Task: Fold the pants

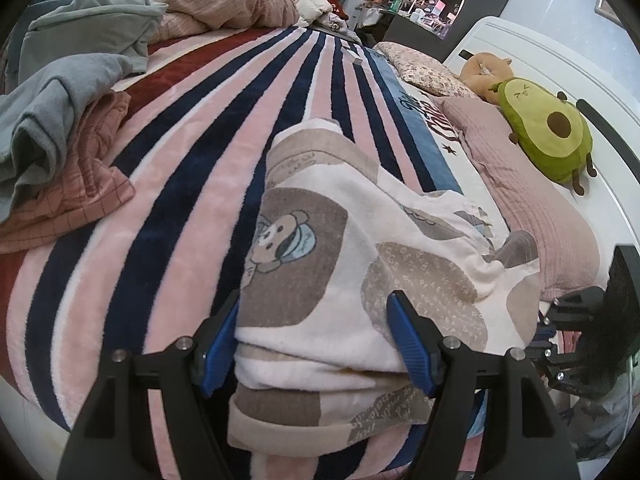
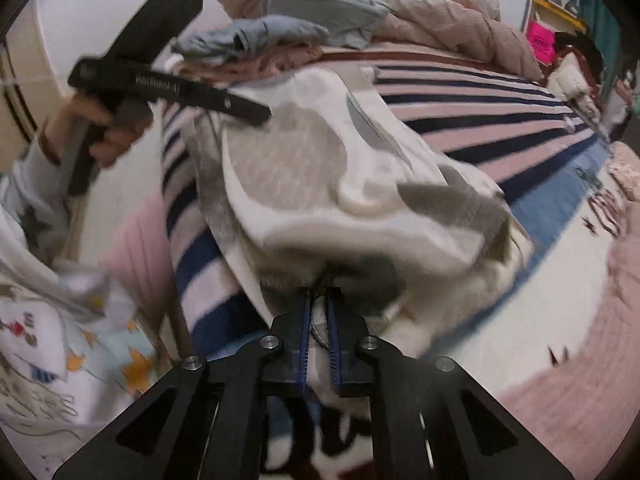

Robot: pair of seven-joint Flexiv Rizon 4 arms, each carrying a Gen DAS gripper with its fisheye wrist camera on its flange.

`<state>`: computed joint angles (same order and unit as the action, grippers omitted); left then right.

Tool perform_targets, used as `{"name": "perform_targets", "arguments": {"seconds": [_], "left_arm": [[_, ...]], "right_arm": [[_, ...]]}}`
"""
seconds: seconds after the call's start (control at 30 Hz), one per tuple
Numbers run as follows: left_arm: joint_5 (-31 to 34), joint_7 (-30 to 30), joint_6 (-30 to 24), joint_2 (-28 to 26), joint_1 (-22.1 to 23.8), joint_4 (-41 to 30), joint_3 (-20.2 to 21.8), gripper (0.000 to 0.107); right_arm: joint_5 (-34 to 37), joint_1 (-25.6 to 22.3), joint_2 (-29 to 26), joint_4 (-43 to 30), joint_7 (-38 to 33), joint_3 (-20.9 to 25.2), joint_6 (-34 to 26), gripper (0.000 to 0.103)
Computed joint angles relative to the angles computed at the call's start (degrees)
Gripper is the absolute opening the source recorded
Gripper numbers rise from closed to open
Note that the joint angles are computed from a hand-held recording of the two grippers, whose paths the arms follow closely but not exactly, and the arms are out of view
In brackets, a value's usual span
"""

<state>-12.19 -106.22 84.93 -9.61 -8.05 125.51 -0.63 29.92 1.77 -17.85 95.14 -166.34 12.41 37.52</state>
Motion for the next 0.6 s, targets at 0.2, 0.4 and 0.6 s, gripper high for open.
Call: {"name": "perform_targets", "arguments": {"seconds": [0.2, 0.4, 0.6], "left_arm": [[0.43, 0.02, -0.09, 0.38, -0.29, 0.30, 0.22, 0.067], [-0.49, 0.53, 0.58, 1.08, 0.19, 1.30, -0.29, 0.067], [2.46, -1.47, -0.23, 1.46, -0.67, 0.68, 1.12, 0.067]], "right_arm": [[0.00, 0.69, 3.62, 7.02, 9.88, -1.43, 11.59, 0.000], [12.24, -2.80, 7.18, 8.77, 13.40, 0.13, 14.24, 0.015], [10.60, 3.85, 5.56, 11.57, 19.39, -0.37, 28.42, 0.046]]}}
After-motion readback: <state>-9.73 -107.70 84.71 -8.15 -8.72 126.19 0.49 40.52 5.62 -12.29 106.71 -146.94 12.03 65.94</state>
